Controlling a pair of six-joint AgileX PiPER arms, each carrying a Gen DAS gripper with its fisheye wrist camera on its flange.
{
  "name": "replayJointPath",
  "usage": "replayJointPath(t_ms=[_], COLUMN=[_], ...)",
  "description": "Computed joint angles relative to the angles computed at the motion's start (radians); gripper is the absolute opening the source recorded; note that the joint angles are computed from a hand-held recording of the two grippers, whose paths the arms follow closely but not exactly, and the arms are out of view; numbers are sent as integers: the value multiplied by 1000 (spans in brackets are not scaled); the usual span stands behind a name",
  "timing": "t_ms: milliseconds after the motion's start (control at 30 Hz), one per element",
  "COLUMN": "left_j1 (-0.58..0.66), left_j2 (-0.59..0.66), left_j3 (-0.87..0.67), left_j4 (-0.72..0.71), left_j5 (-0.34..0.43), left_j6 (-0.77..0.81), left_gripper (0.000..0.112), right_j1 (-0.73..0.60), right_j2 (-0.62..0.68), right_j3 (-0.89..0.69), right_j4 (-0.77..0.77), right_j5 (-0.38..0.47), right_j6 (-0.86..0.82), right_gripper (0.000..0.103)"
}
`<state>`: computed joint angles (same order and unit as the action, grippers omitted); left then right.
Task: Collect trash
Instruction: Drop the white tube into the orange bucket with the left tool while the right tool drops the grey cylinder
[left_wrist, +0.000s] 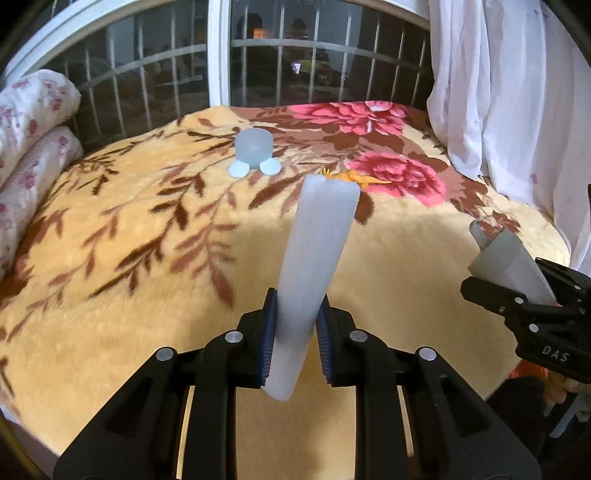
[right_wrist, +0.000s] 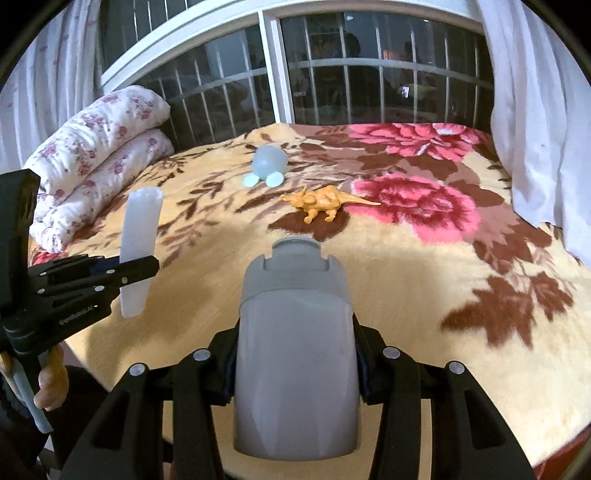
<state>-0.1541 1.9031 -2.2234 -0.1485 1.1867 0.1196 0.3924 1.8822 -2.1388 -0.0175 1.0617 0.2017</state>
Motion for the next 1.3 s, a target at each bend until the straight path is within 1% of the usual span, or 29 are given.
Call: replayJointPath(t_ms=[133,200,333,467,567,700,800,867,933,1000,1167,1300], left_j1=[-19,-39,-66,-66,-62,-72,-86,-97,-112,-117,-132,-137], left_j2=[-137,-221,-366,-503,-597,-654,-667,-660,-635,-589,-471,-402], left_j3=[194,307,493,660,792,925,1026,1077,1099,1105,1090,1076], left_j4=[24,53,73,26,1,1,12,23,45,49,83,94], left_j5=[-72,-111,-160,-172,-168,-153,-155,-161,-164,-155,-128,-114], left_j6=[-17,-31,-28,11,51,93,108,107,99,96,58,52], left_gripper=[20,20,20,20,20,20,20,20,20,20,20,21], right_j1=[52,82,151,239,312,377,398,376,364,332,281,262], right_j2=[-161,-235,-360,-478,-551,-613,-630,-622,-604,-578,-477,-399], right_j3=[223,313,461,611,715,841,934,993,1036,1068,1076,1056], right_j4=[-56,-90,-153,-227,-278,-299,-282,-211,-173,-99,13,97], right_j5=[-90,-121,-159,-187,-184,-189,-205,-233,-260,-289,-328,-324], right_j6=[42,70,134,215,289,355,383,361,348,296,188,92], right_gripper=[46,46,46,46,46,46,46,46,46,46,46,46])
